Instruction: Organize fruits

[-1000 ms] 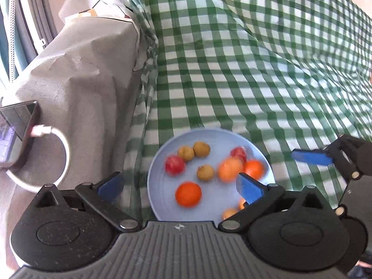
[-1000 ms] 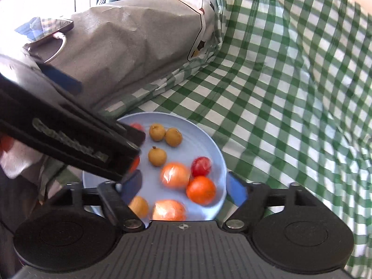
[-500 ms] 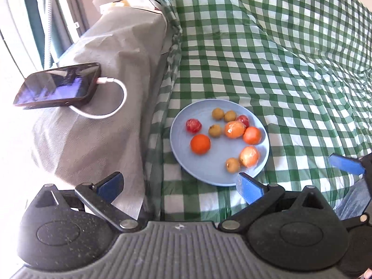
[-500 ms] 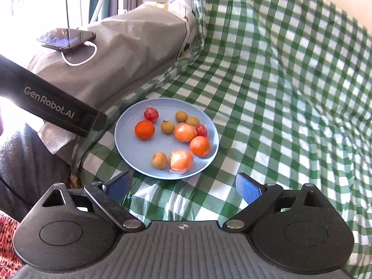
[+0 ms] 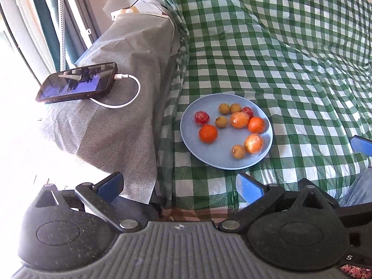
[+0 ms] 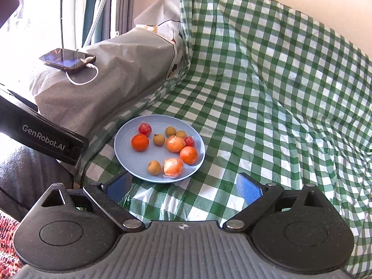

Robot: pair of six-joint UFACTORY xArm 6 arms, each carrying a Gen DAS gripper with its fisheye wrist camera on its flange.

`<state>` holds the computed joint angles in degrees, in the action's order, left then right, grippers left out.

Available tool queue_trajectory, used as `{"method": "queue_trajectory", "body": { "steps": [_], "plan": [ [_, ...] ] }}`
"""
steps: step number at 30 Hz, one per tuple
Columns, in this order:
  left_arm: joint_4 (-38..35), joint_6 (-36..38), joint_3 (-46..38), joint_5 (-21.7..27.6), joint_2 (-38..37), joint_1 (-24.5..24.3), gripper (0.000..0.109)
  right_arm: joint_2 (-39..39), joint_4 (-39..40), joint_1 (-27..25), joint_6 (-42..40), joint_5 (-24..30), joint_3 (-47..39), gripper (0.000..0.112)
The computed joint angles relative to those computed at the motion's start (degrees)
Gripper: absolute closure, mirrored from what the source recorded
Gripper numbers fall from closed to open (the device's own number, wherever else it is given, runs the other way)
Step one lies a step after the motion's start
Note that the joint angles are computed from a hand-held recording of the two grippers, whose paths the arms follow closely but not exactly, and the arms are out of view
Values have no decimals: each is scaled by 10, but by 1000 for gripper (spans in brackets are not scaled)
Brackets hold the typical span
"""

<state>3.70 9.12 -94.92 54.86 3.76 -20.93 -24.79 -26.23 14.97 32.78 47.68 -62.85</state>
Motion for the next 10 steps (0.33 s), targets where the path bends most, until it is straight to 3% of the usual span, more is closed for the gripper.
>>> {"method": "queue_trajectory", "body": {
  "steps": [10],
  "plan": [
    [8, 3, 16, -21, -12, -3, 6, -6, -5, 2, 7, -2, 3, 15]
  ]
}}
